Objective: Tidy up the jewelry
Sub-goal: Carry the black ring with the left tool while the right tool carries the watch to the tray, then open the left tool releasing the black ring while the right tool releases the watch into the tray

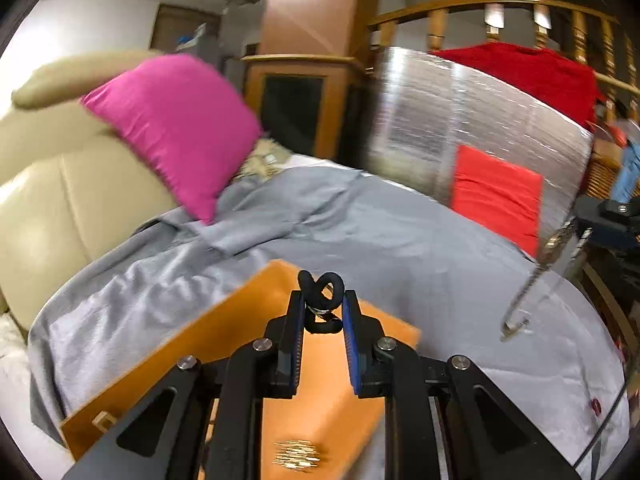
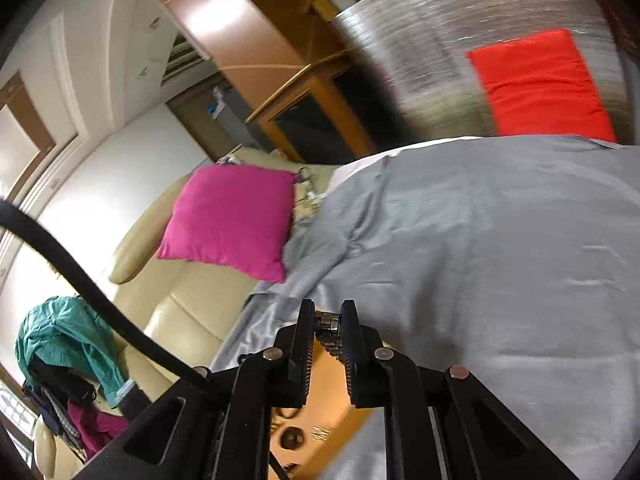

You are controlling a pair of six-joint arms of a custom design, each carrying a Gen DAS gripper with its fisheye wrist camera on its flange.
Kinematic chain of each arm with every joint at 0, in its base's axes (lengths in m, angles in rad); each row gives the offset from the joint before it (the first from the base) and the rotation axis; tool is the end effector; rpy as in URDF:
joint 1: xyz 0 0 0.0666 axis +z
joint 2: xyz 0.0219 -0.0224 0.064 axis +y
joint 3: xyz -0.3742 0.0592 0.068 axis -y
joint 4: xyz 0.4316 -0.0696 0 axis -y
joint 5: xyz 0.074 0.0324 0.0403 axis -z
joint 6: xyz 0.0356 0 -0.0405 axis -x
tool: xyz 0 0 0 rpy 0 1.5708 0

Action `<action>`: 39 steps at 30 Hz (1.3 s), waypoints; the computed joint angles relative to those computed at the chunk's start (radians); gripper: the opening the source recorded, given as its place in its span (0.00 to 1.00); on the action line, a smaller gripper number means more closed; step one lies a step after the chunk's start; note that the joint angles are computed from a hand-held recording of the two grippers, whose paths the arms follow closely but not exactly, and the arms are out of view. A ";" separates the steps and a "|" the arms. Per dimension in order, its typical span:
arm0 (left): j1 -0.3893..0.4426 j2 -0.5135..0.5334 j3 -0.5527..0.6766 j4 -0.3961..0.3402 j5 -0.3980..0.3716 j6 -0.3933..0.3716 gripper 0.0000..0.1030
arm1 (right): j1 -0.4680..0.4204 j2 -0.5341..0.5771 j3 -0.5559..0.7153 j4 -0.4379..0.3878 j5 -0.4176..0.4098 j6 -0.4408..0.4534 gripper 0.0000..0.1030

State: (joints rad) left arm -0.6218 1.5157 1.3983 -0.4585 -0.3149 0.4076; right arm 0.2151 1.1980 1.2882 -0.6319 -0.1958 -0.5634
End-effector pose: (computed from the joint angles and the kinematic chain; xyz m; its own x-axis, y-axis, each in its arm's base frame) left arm 0.4843 -0.3340 0.3985 -0.5423 -0.0751 -0.8369 0.1392 0.9742 -0.1776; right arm 0.4597 0.1071 0.4864 -0.6247 0.3997 -0.6708 -0.0457 0.8389 0.5424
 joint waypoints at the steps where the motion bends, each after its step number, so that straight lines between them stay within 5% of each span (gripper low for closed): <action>1: 0.022 0.002 0.001 -0.018 0.026 0.002 0.19 | 0.017 0.023 0.019 0.001 0.001 0.000 0.14; 14: 0.119 0.114 0.062 -0.152 0.176 0.013 0.19 | 0.147 0.251 0.124 -0.041 0.004 0.016 0.14; 24: 0.106 0.212 0.165 -0.305 0.151 0.005 0.19 | 0.142 0.326 0.157 -0.138 0.009 0.037 0.14; 39: 0.105 0.293 0.249 -0.431 0.180 0.006 0.20 | 0.132 0.448 0.221 -0.202 0.045 0.039 0.14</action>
